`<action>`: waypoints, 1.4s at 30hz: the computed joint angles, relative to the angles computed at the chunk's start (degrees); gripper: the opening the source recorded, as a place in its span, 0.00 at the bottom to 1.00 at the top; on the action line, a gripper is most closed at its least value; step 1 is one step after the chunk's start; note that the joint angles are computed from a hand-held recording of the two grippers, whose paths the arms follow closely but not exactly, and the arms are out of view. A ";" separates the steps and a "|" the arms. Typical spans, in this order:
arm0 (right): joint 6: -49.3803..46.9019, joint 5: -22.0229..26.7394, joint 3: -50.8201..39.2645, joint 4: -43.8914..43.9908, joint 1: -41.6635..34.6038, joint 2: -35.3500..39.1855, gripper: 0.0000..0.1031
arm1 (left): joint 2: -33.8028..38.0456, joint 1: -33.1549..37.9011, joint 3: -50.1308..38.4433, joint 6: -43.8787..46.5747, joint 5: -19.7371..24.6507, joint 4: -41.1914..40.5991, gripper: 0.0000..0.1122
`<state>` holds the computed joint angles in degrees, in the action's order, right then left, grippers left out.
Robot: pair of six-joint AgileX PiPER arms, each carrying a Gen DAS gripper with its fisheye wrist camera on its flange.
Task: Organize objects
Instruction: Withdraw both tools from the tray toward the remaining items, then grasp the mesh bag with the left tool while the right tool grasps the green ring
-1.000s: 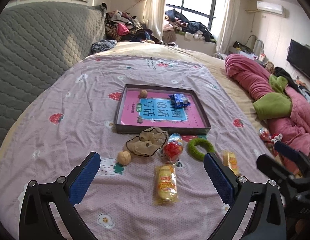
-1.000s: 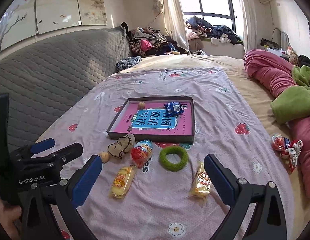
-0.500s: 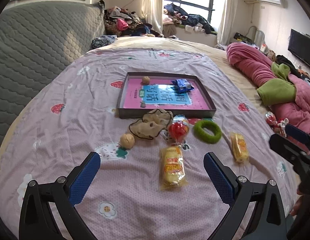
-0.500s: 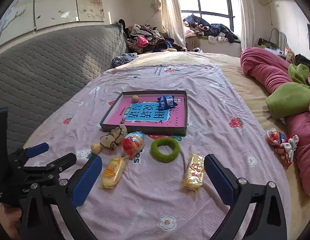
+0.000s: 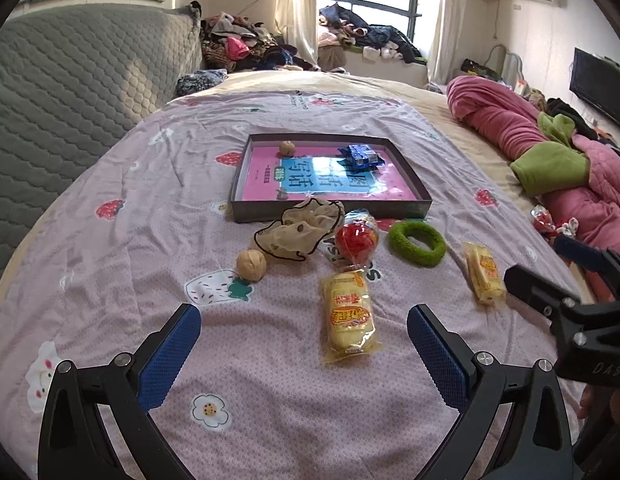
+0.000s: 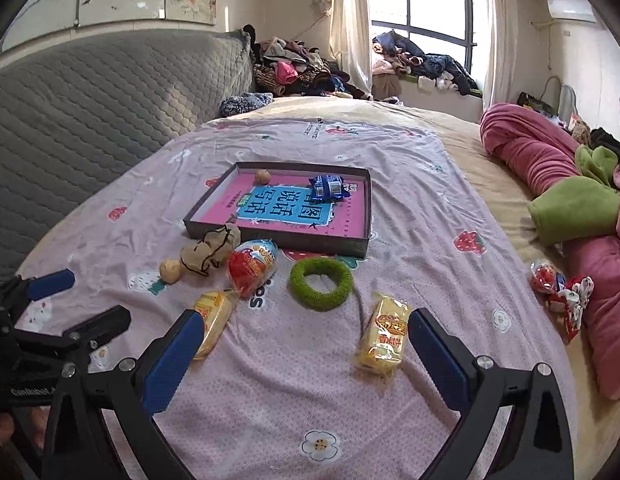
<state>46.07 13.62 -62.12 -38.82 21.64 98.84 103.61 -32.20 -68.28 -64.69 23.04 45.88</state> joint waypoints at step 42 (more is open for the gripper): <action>-22.72 7.39 -23.75 17.44 -2.62 23.53 1.00 | 24.57 6.91 -30.36 25.67 5.75 -16.82 0.92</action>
